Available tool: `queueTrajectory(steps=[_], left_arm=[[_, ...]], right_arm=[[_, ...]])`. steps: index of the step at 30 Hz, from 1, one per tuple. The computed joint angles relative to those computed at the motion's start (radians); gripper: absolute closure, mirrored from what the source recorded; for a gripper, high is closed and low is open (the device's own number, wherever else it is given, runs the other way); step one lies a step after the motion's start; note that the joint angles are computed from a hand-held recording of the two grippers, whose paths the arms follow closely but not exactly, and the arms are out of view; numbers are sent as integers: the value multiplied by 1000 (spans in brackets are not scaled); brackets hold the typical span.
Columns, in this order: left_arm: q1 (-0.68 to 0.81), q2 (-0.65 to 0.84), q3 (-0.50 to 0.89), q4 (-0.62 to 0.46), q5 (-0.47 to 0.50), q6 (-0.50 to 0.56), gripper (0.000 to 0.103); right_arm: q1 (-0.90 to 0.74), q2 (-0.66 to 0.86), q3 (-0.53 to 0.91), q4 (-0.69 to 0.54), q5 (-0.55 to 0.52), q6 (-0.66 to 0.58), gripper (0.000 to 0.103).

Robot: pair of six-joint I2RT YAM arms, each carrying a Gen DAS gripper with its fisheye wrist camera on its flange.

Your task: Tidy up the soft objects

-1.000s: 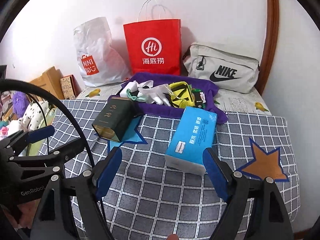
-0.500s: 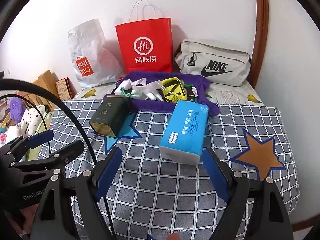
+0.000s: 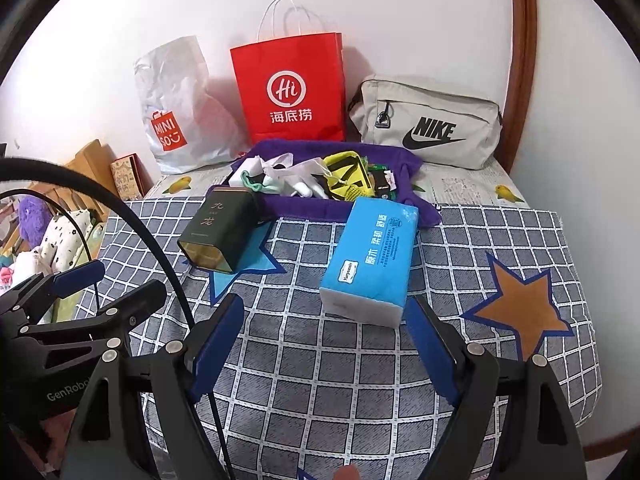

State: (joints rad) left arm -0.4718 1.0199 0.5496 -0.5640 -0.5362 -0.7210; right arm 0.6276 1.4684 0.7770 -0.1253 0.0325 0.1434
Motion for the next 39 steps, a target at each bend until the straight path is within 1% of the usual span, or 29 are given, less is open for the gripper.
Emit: queueTrajectory(steps=[11,19,39], left_arm=[[17,4,-3,9,18,12,19],[-4,6,-3,7,-9,-6,19],[4,9,-7,11,5,1,19]], right_arm=[[-5,7,5,-6,-1,-1,21],[-4,7,6,-8,0,3,21],[-12,11,0,-3,-13,2,21]])
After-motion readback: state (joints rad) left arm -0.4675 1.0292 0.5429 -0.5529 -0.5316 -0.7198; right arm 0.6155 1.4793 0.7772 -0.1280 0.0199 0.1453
